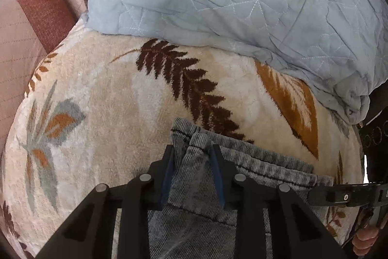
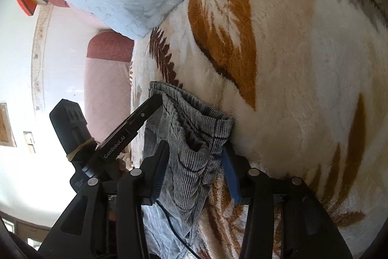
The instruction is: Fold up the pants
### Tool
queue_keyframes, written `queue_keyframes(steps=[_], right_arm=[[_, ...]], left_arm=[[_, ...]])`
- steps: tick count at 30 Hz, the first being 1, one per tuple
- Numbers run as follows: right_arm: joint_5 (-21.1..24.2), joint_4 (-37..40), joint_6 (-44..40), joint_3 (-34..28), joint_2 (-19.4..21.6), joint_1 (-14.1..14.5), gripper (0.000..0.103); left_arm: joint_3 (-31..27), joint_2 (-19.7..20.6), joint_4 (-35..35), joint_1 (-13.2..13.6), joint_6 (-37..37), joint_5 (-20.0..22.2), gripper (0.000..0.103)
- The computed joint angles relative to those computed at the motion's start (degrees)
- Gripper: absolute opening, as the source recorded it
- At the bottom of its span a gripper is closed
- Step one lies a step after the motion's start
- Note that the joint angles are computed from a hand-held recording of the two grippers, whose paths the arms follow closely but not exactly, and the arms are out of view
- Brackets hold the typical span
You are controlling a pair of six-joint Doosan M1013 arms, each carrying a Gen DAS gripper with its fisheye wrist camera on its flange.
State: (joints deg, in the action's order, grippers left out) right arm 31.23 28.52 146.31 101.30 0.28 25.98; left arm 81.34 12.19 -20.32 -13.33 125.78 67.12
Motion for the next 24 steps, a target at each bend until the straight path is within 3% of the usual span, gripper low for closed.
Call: queue_keyframes(steps=[3, 7, 12, 24], right_arm=[[1.4, -1.2, -0.2, -0.7, 0.4, 0.1, 0.037], [2.4, -0.3, -2.1, -1.1, 0.9, -0.2, 0.019], [2.1, 0.4, -5.7, -1.8, 1.1, -0.1, 0.017], [-0.2, -0.8, -13.8, -4.5, 1.1, 1.8, 0.016]], left_arm=[[0.5, -0.3, 0.0, -0.3, -0.2, -0.8, 0.03], [1.0, -0.6, -2.2, 0.3, -1.3, -1.8, 0.022], [1.4, -1.2, -5.2, 1.6, -1.8, -2.5, 0.016], [2.5, -4.6, -13.9, 5.8, -1.4, -5.1, 0.015]])
